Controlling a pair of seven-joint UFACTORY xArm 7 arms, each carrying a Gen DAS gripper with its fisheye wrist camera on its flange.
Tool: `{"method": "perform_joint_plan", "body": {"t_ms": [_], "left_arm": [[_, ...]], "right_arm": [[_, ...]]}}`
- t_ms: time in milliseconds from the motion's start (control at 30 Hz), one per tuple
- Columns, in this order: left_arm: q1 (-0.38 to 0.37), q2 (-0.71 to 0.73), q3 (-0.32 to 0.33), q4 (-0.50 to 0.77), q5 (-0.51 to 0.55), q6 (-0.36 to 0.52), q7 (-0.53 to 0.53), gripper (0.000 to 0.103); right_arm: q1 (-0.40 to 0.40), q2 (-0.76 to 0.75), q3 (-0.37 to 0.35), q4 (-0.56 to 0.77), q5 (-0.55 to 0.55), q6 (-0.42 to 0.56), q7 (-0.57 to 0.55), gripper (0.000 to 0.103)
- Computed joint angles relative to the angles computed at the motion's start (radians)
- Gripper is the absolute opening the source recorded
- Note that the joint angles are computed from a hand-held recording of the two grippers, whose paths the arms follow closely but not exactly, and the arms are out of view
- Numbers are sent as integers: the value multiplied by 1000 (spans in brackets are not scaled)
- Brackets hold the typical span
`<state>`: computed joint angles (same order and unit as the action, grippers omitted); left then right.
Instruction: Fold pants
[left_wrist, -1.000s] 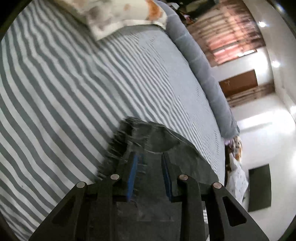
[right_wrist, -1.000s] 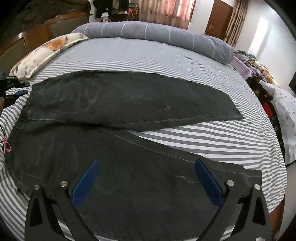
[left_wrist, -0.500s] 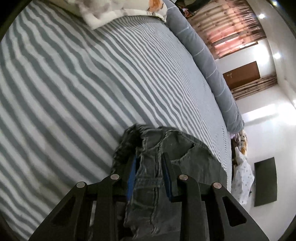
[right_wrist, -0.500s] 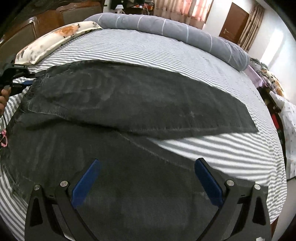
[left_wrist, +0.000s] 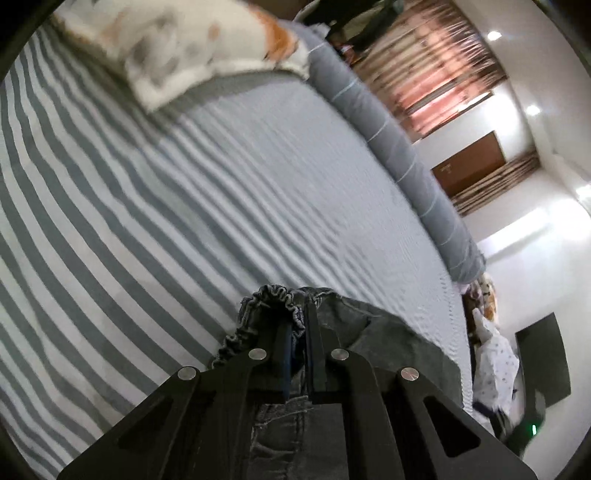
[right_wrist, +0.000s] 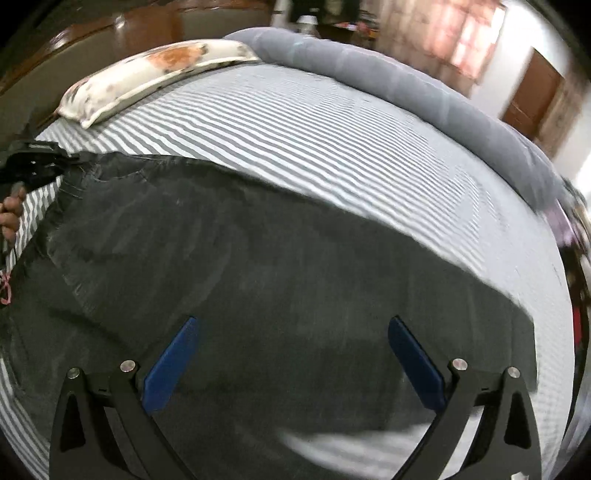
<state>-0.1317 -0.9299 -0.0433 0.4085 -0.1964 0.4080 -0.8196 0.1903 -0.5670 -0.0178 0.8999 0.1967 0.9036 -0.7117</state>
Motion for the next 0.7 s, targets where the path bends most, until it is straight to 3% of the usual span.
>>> {"method": "perform_joint_plan", "body": {"t_ms": [233, 367, 700], "left_arm": [[-23, -77, -24, -29, -7, -99, -26, 5], [-24, -106, -44, -23, 11, -118, -34, 5], [-22, -131, -50, -27, 36, -149, -49, 5]], "right_arm": [[48, 307, -14, 287, 98, 109, -188, 100], [30, 472, 32, 473, 142, 205, -245, 99], [5, 797, 127, 850, 12, 467, -278, 71]]}}
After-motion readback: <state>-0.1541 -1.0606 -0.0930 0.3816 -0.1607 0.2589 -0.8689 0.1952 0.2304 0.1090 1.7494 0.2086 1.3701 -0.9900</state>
